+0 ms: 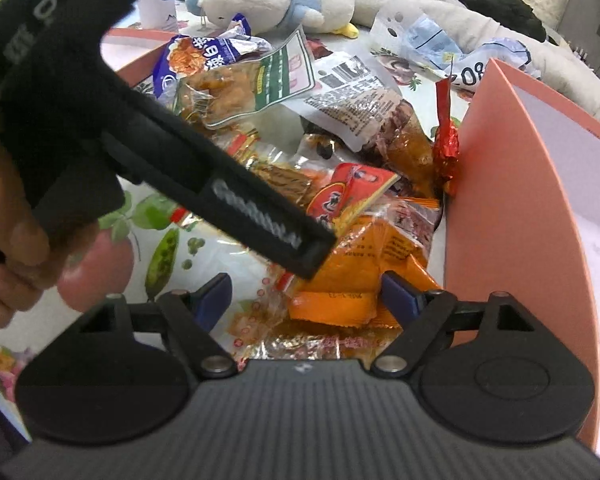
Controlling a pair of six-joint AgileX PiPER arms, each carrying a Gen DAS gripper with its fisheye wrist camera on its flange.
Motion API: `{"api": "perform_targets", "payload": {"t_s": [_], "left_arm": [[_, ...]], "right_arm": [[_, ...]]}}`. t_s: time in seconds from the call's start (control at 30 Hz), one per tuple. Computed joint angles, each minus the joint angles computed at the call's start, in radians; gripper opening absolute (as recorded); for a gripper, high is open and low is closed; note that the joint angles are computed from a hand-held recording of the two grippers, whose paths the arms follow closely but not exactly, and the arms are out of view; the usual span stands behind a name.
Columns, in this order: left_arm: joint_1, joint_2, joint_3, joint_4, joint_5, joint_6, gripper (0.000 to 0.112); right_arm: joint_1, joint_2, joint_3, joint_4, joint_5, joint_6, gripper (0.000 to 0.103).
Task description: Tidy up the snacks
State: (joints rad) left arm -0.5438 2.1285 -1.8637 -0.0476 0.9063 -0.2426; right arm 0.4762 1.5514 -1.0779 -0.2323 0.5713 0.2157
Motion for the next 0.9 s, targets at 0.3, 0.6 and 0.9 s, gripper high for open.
{"api": "perform_targets", "payload": {"t_s": [0.3, 0.6, 0.9], "left_arm": [[-0.068, -0.014, 0.025, 0.146, -0.033, -0.075, 0.063], [-0.074, -0.1, 0.144, 0.117, -0.063, -0.093, 0.058], [-0.109, -0.331, 0.428, 0.142, -0.084, -0.269, 0.003]], "right_arm": [[0.008, -0.023, 0.02, 0.037, -0.009, -0.042, 0.084], [0.019, -0.093, 0.072, 0.05, 0.008, -0.03, 0.081], [0.085, -0.219, 0.15, -0.004, 0.049, 0.081, 0.08]]}}
